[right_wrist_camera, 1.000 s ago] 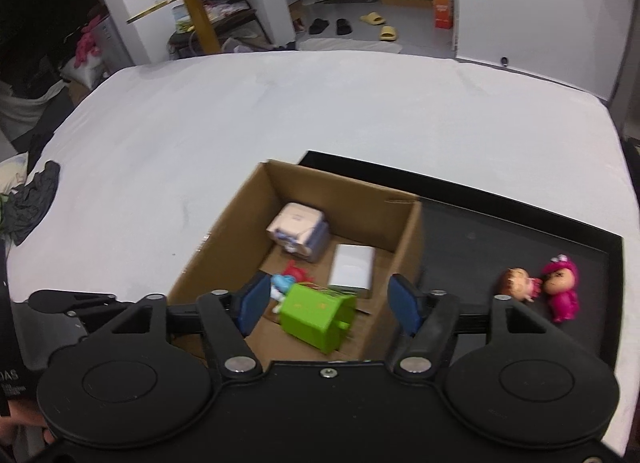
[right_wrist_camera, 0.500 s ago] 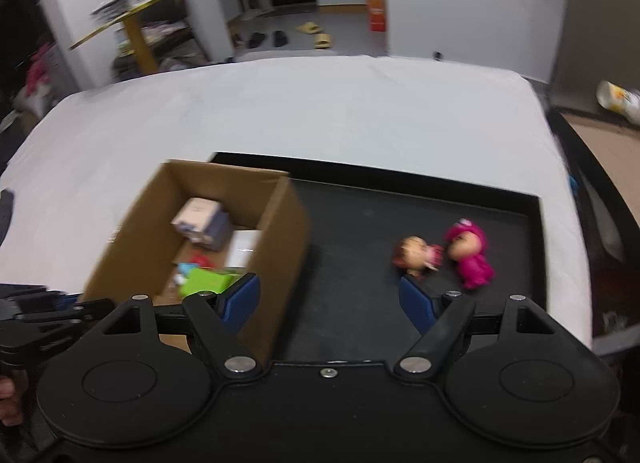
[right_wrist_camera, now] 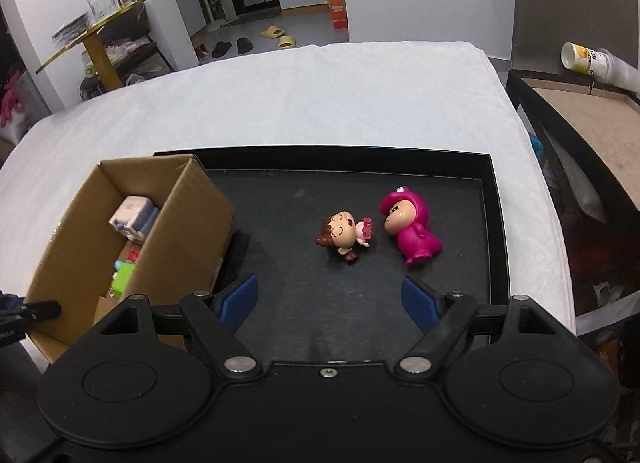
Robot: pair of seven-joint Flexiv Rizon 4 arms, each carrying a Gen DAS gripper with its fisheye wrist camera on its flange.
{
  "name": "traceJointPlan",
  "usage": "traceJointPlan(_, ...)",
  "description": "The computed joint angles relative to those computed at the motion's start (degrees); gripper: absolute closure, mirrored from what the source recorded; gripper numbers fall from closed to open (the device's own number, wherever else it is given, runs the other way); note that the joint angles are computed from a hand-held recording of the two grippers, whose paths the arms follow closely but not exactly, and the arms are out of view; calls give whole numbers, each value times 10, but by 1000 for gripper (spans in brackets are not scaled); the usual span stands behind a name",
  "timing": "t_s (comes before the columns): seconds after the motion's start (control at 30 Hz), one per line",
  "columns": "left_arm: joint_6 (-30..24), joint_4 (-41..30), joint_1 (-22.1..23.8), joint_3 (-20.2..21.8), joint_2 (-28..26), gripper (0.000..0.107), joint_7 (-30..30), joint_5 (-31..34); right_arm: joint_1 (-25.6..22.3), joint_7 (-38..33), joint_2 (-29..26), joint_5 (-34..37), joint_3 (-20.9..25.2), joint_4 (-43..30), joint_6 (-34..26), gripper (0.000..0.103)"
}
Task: Organize rigid objects
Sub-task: 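Move the right gripper down over the brown-haired girl figurine, then close the right gripper on the girl figurine and lift it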
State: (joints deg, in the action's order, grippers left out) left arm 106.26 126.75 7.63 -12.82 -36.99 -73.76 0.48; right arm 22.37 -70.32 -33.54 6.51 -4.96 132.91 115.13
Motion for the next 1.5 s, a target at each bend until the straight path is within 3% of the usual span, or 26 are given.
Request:
traceJointPlan(0.47,3,-4,-63,55,5,95,6,-22,-75,14,-54,-52,47,-50,30,33)
traceJointPlan(0.97,-2,-9,-116,98,7,95,15,-52,-75,38,-98,-70,32,-104,-15,37)
traceJointPlan(1.07,-4,-10,-115,97,7,95,15,-55,-79,43,-105,-75,33,-112,-20,38)
traceJointPlan(1.2,-9,-8,-100,83,9,95,12,-55,-79,50,-113,-76,29,-119,-25,58)
traceJointPlan(1.5,-14,-6,-81,67,12,95,9,-48,-65,41,-84,-69,18,-87,-19,60)
